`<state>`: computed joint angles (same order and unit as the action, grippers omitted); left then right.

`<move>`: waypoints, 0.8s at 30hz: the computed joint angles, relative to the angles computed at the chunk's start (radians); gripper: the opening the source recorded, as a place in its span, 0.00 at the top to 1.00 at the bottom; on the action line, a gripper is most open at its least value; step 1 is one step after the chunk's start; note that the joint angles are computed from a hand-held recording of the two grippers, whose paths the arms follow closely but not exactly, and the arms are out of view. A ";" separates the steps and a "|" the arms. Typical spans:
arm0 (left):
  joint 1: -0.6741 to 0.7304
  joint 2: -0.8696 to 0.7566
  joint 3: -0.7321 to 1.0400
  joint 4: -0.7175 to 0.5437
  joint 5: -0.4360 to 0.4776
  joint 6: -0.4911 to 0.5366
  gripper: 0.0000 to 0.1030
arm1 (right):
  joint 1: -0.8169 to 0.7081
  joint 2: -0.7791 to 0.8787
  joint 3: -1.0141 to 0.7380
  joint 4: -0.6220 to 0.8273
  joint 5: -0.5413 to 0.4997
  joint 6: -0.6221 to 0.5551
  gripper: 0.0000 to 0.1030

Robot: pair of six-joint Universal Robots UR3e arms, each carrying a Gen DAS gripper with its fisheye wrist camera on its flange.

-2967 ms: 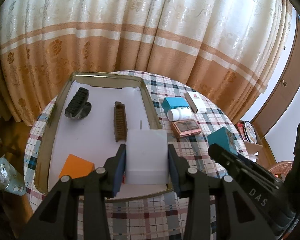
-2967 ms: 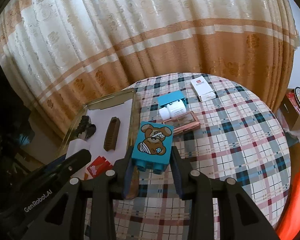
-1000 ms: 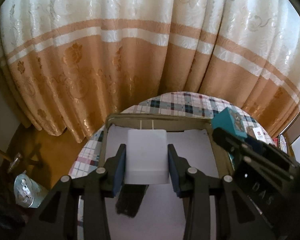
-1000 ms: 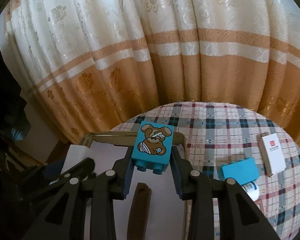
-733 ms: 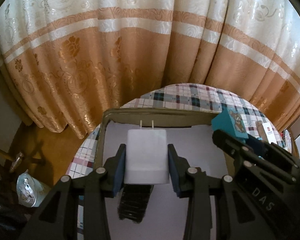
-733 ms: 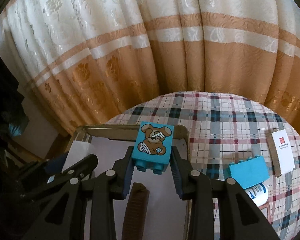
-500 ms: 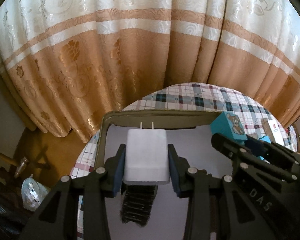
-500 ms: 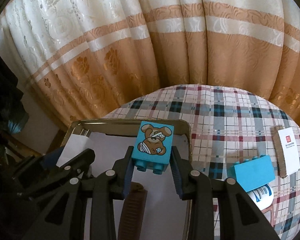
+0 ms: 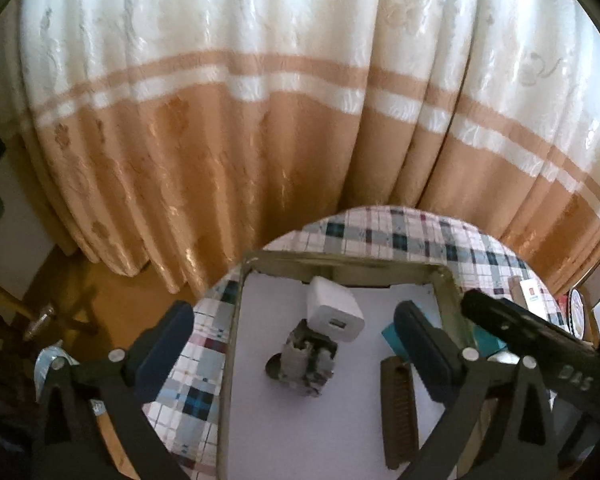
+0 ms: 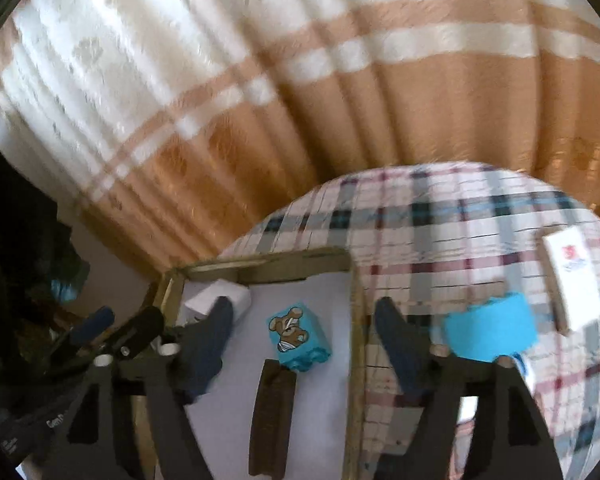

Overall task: Organize rigid objects
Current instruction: 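Release blue block in tray with right gripper while left gripper releases white box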

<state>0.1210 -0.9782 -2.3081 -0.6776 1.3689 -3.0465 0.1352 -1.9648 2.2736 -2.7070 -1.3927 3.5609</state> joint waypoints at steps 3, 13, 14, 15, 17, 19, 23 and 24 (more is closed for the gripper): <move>-0.020 0.077 -0.010 -0.052 -0.001 0.001 0.01 | 0.035 -0.109 0.044 0.021 -0.071 0.063 0.24; -0.388 0.170 -0.100 -0.028 0.269 -0.136 0.01 | 0.244 -0.388 0.157 0.187 -0.401 0.237 0.24; -0.424 0.173 -0.105 -0.028 0.293 -0.162 0.01 | 0.263 -0.411 0.167 0.201 -0.431 0.251 0.24; -0.466 0.172 -0.110 -0.024 0.318 -0.191 0.01 | 0.301 -0.434 0.179 0.215 -0.481 0.278 0.24; -0.549 0.148 -0.116 -0.004 0.378 -0.250 0.01 | 0.373 -0.455 0.195 0.228 -0.566 0.329 0.24; -0.639 0.112 -0.123 0.033 0.453 -0.307 0.01 | 0.473 -0.456 0.205 0.251 -0.676 0.399 0.24; -0.852 0.051 -0.176 0.170 0.655 -0.451 0.01 | 0.698 -0.422 0.199 0.363 -0.924 0.600 0.24; -0.874 0.045 -0.190 0.196 0.676 -0.464 0.01 | 0.749 -0.420 0.195 0.420 -0.981 0.671 0.24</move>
